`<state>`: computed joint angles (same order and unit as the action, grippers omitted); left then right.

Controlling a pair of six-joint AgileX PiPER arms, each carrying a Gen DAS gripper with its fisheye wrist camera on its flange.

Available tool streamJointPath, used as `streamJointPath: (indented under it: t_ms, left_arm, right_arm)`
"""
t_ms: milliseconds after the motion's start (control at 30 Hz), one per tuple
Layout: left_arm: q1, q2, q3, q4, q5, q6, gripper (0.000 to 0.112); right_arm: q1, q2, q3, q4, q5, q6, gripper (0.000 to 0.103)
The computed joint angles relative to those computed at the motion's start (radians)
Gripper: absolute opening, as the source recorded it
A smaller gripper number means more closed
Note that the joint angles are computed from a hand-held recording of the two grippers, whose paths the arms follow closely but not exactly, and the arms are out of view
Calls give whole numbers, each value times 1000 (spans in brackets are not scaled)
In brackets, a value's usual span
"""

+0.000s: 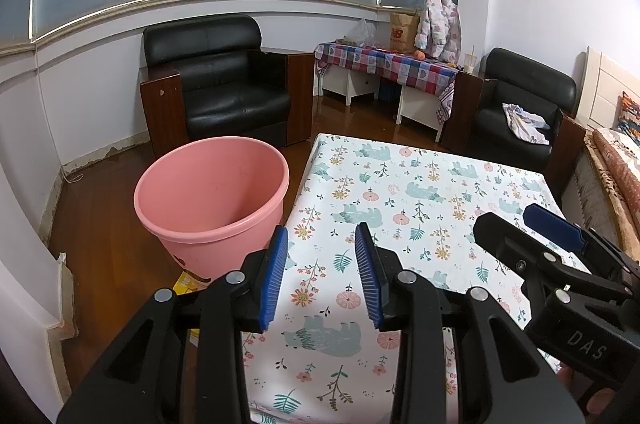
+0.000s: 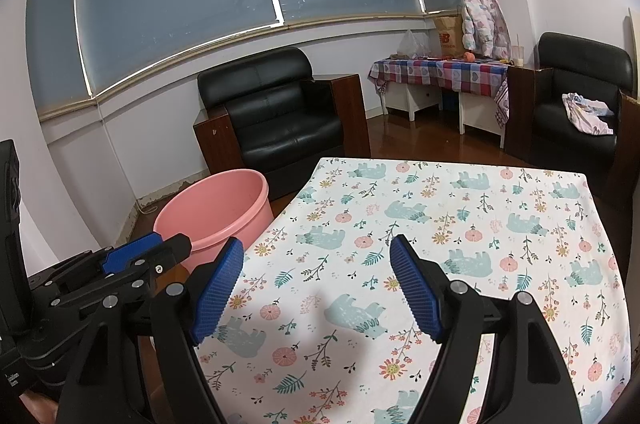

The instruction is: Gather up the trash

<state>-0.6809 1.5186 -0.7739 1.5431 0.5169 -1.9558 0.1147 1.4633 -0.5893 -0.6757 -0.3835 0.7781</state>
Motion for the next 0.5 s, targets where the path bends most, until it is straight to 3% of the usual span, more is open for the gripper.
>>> streamJointPath:
  t_ms: [500]
  left_arm:
    - [-6, 2, -1, -10, 5, 9, 35]
  right_arm:
    - [-1, 1, 2, -1, -2, -1, 74]
